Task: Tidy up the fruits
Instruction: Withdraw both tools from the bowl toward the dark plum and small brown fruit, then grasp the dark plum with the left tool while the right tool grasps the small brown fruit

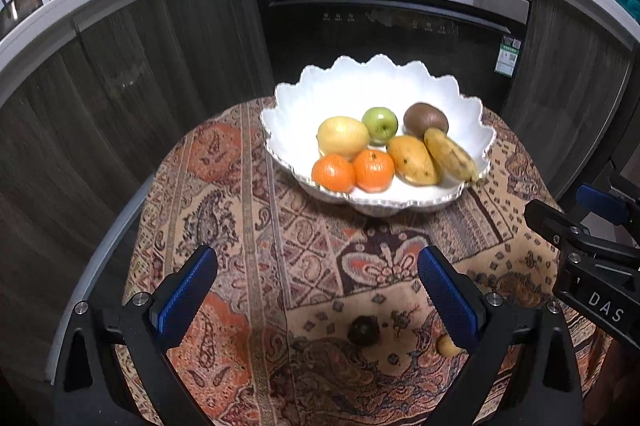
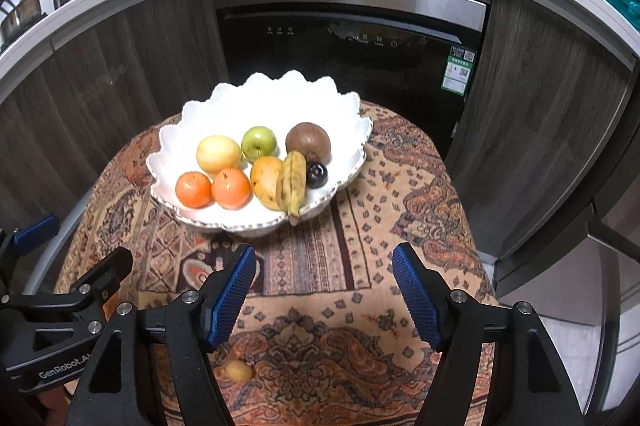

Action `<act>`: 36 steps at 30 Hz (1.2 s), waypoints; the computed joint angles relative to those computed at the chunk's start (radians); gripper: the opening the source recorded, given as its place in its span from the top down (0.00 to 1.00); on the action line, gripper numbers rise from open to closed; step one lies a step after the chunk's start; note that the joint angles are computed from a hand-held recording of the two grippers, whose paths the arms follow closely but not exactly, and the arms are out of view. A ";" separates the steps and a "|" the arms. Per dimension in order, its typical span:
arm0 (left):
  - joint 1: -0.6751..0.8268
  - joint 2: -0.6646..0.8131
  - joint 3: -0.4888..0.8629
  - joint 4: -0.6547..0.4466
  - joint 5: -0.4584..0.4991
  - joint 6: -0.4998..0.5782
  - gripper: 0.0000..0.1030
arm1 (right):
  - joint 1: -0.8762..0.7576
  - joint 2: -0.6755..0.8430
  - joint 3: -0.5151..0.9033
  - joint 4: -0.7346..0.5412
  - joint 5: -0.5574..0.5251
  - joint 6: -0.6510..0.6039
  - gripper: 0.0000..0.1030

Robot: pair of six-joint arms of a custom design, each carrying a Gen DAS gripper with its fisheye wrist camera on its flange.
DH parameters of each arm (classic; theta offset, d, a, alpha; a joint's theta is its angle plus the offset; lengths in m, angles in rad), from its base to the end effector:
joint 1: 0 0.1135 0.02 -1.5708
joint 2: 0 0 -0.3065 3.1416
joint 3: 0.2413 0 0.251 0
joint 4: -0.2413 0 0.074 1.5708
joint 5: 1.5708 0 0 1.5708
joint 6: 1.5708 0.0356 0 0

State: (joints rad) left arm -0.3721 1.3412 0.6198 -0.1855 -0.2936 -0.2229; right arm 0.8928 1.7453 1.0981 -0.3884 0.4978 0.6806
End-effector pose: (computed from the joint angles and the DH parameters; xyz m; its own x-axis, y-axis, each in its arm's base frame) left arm 0.2268 -0.0775 0.2109 -0.7558 0.0678 -0.6513 0.0152 0.9962 0.0861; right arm 0.2375 0.2678 0.2257 -0.7538 -0.0545 -0.6548 -0.0736 0.9973 0.0017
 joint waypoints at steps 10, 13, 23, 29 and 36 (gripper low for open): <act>-0.013 0.047 -0.095 0.094 0.027 -0.017 0.08 | 0.027 0.026 -0.063 0.028 -0.002 0.039 0.31; -0.019 0.066 -0.114 0.119 0.029 -0.021 0.11 | 0.030 0.036 -0.081 0.042 -0.009 0.049 0.31; -0.036 0.168 -0.162 0.211 0.060 -0.046 0.30 | 0.037 0.063 -0.120 0.076 -0.030 0.075 0.31; -0.043 0.207 -0.182 0.269 0.062 -0.045 0.43 | 0.039 0.077 -0.133 0.091 -0.043 0.085 0.31; -0.053 0.260 -0.198 0.333 0.074 -0.043 0.54 | 0.043 0.087 -0.136 0.091 -0.041 0.089 0.31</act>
State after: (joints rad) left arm -0.4253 1.6012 0.4216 0.1474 -0.2192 -0.2658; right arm 0.9361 1.8321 0.9626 -0.2972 0.4564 0.7701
